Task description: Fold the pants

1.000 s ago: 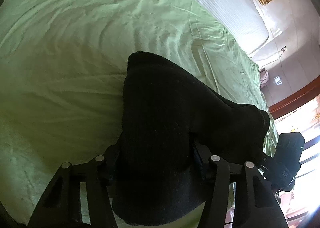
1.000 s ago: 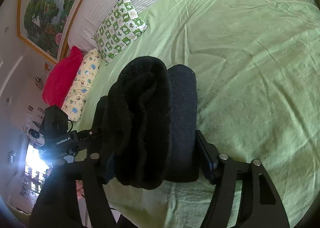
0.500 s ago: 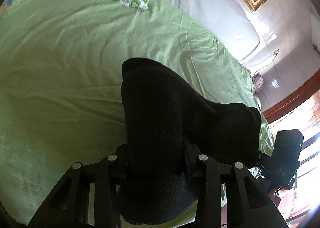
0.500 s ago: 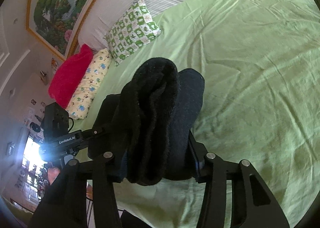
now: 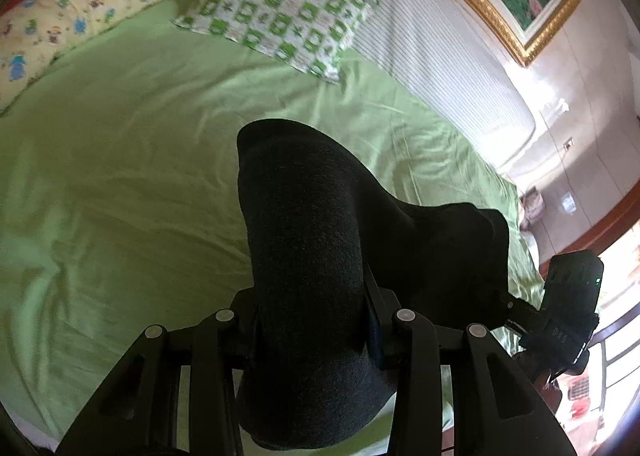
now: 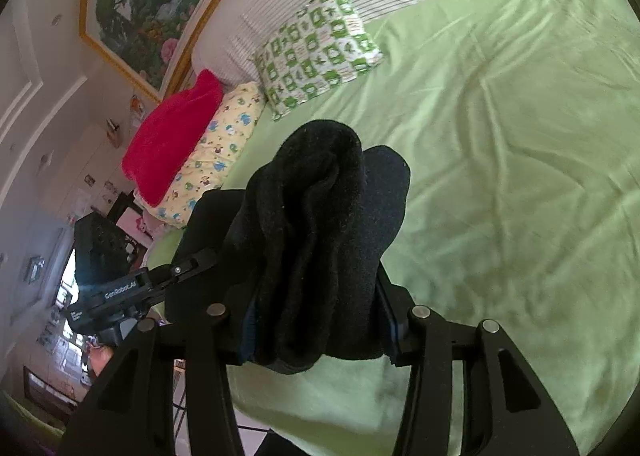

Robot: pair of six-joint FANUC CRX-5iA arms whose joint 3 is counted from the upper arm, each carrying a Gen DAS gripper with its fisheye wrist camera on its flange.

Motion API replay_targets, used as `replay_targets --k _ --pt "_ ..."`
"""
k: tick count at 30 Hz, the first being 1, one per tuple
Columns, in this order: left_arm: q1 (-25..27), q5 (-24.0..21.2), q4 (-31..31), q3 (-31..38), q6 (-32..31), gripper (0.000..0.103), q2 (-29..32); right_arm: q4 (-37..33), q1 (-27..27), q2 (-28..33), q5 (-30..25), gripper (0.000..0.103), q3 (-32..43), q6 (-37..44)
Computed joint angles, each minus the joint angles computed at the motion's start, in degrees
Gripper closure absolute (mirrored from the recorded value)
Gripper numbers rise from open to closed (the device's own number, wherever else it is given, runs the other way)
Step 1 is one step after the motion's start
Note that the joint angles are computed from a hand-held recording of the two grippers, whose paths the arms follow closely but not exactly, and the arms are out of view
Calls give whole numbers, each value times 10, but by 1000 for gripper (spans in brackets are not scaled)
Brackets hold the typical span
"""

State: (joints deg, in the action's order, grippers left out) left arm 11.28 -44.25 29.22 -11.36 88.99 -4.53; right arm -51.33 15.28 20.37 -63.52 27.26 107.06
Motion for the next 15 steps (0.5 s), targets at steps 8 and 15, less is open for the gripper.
replay_targets --k 8,15 --pt "28 1 -32 26 35 64 18 26 39 61 -13 53 93 -15" --pt "45 -6 -57 57 52 64 49 50 62 130 -39 53 189 -37"
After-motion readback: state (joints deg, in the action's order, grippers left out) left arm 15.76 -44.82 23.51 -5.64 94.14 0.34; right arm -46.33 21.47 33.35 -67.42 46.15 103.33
